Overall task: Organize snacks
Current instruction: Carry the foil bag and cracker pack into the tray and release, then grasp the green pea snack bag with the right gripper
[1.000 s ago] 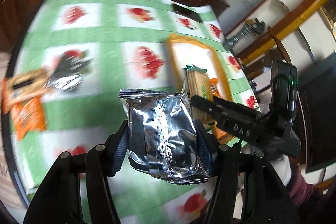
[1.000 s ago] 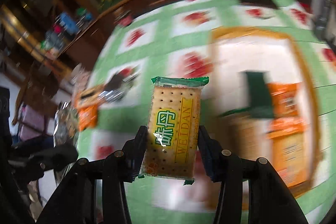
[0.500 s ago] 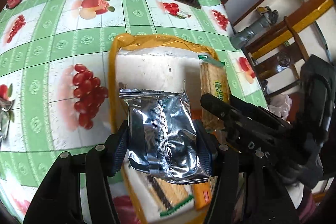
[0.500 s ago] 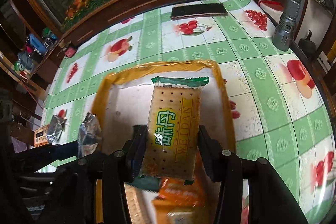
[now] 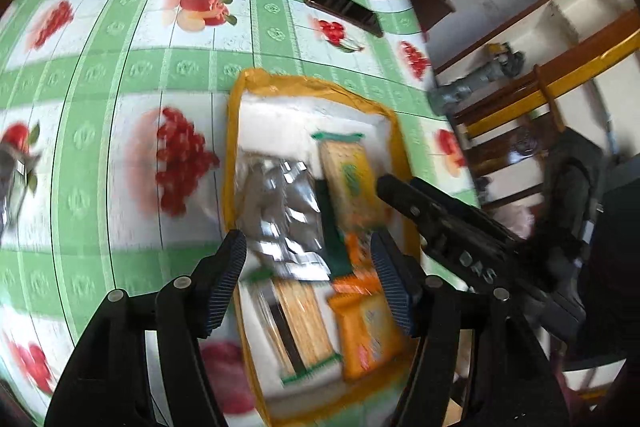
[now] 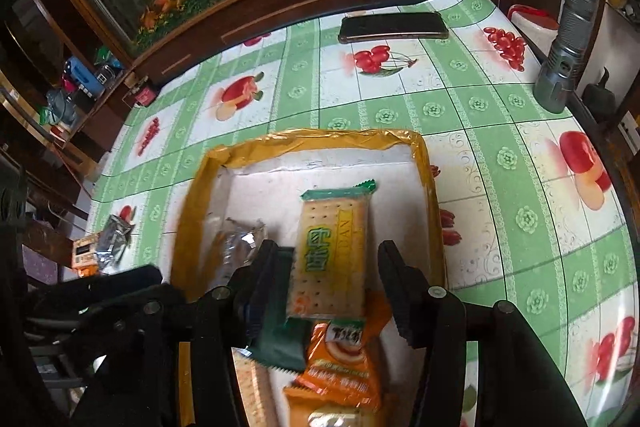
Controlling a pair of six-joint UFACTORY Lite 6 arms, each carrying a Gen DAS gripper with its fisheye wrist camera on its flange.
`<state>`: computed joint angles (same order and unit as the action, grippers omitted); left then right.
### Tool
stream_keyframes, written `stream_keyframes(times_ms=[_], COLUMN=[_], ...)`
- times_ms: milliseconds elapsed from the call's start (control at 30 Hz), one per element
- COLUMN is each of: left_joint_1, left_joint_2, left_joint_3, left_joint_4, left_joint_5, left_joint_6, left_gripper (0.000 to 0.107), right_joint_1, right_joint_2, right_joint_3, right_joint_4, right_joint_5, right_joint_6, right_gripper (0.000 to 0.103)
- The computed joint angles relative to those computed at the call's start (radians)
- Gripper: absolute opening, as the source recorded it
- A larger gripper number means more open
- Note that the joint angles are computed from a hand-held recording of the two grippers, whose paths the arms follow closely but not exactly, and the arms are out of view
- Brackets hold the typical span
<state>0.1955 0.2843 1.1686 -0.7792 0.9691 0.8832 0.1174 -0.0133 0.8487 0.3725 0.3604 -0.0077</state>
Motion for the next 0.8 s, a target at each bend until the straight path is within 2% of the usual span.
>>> stream_keyframes(times_ms=[233,400,500,600,733,800], left_joint_1=[0.299,0.622,0.820,0.965,1.097,1.132], left_joint_2=[-0.183,-0.162,-0.030,0.135,0.328,0.412], left_joint_3=[-0.122,-0.046,0.119,0.335,0.594,0.700], left_joint_4=[-0.006,0.033,0.067,0.105,0.147,0.173], left_joint_5=[0.278,0.436,0.497,0.510,0.482,0.476], left_joint_6=[0.126,0.220,0.242,0.232,0.228,0.226], left_gripper=[0.064,0.067,0.068,0.068,0.068,0.069], right_joint_1=[0.153,0.358,0.513,0.641,0.776,0.846], right_joint_2=[-0.182,-0.205,-0.151,-0.052,0.115,0.233], right_joint_3=[-0.072,-0.073,-0.040,0.029,0.158,0.265], right_joint_4=[-0.084,-0.246,-0.364,-0.465,-0.484,-0.448], right_joint_5=[0.036,0.033,0.019,0.015,0.013,0.022], right_joint_6=[0.225,0.515,0.723,0.896,0.982,0.965], right_gripper=[0.058,0.058,0.058,0.058,0.058,0.058])
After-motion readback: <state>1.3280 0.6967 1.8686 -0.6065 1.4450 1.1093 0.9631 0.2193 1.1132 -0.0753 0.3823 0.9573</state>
